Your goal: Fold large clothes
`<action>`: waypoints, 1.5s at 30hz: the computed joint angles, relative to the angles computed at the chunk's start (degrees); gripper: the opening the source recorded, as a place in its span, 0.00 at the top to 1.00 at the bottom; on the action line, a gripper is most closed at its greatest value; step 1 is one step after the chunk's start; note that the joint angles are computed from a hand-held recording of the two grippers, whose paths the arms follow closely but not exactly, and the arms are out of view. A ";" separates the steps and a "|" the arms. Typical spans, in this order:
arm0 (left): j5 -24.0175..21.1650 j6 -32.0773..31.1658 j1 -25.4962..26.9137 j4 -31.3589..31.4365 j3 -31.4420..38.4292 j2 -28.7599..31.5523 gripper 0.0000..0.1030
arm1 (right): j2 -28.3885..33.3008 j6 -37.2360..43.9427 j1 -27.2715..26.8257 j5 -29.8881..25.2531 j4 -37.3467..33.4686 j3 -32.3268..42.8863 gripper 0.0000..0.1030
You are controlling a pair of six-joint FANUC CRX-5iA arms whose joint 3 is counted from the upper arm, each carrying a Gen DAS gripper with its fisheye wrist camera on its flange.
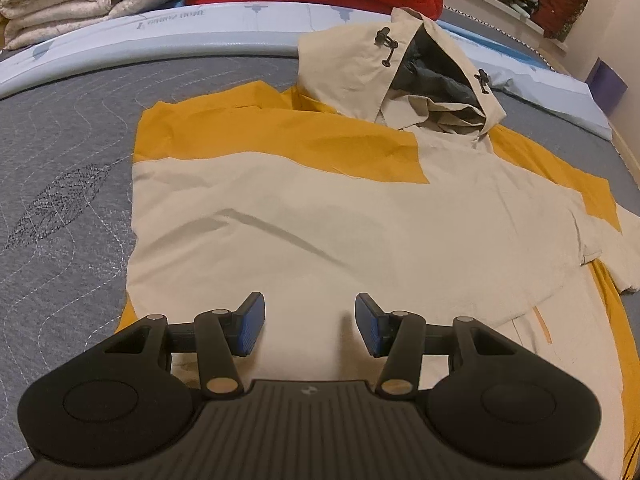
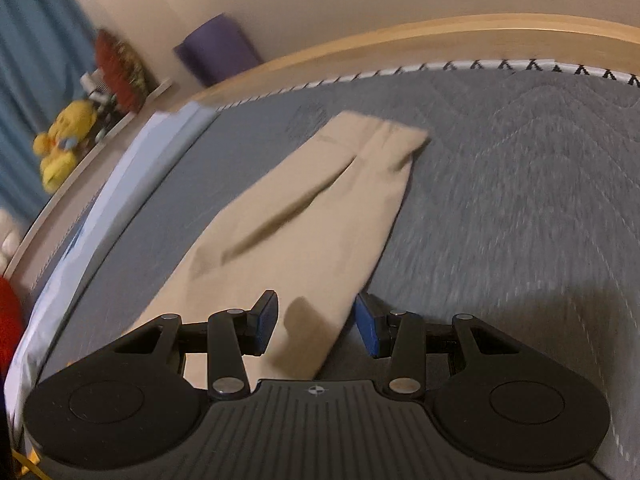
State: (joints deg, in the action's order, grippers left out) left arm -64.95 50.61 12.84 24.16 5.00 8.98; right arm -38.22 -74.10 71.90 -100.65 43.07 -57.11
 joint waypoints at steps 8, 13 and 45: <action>0.19 0.08 -0.18 -0.22 0.09 0.16 0.46 | 1.68 6.08 -9.49 3.42 1.51 1.84 0.93; -0.24 0.05 0.64 0.67 0.57 0.30 0.46 | 8.66 16.37 -15.50 2.31 4.84 8.32 0.95; -5.51 10.84 8.42 8.47 6.50 5.20 0.49 | 49.84 44.36 0.13 41.01 12.29 54.42 0.59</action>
